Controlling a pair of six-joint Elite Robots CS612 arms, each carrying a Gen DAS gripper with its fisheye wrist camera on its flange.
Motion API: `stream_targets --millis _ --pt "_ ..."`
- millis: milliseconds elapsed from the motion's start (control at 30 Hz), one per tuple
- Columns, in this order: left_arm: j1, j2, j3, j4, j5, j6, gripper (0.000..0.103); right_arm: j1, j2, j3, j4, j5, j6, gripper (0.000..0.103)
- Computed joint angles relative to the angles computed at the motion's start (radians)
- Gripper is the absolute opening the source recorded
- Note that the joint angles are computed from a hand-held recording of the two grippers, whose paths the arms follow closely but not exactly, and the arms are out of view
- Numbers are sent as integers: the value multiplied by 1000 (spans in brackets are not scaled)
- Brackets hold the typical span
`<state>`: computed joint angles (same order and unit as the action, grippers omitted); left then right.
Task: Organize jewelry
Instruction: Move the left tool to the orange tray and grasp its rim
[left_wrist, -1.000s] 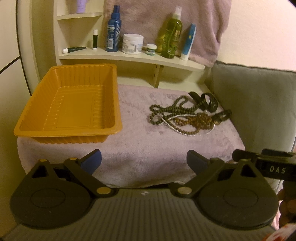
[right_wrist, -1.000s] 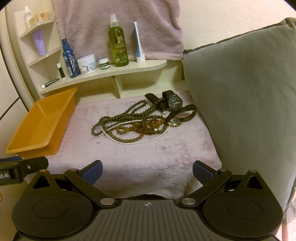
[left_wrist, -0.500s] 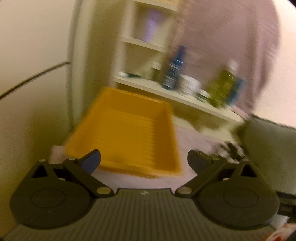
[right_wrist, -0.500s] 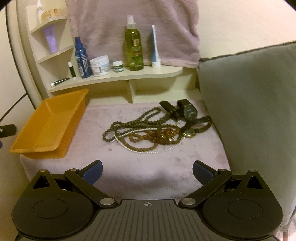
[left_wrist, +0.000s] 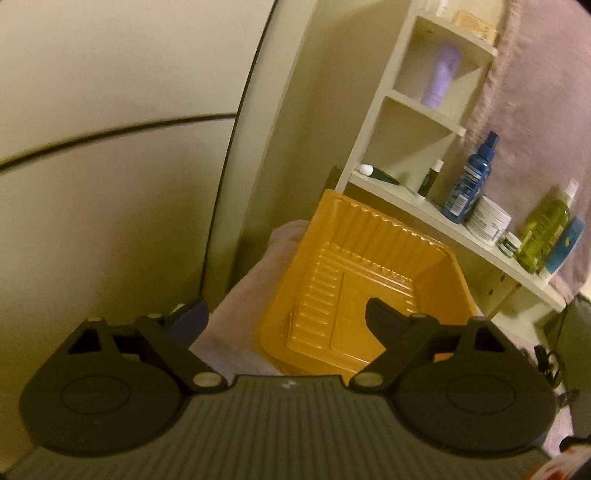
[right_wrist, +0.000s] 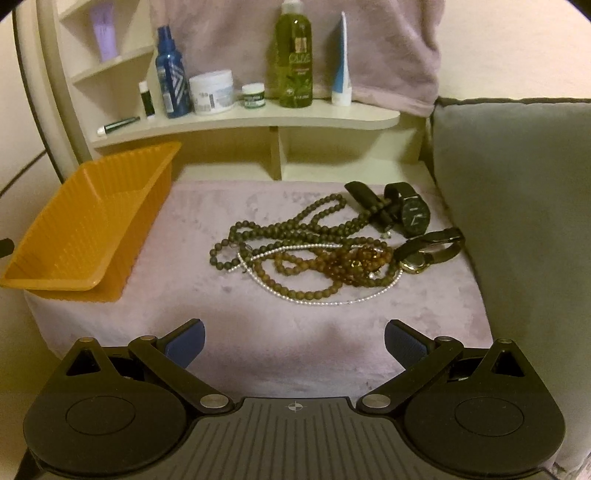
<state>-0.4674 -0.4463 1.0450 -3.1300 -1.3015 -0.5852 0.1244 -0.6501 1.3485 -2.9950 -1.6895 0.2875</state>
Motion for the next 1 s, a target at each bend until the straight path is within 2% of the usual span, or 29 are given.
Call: stream_targets --millis 200,267,467,567,800,867,1000 --pt "14 43 -52 15 -57 -50 75 3 20 -42 45 -22 -9 103" --pt "17 52 -64 12 -78 -58 64 4 24 -52 60 -25 -11 103" --pt "20 71 -91 17 -104 -70 46 5 36 -77 100 -26 -16 103" --pt "20 75 -102 31 -114 -59 34 5 41 -85 107 -21 -19 103" --pt "16 60 -91 49 -93 -13 15 6 45 -92 101 -13 -20 103" --pt "13 53 -86 61 -84 8 11 6 45 -89 93 -13 -16 103" --pt "6 37 -76 66 -68 95 11 5 43 -82 72 -12 -12 103"
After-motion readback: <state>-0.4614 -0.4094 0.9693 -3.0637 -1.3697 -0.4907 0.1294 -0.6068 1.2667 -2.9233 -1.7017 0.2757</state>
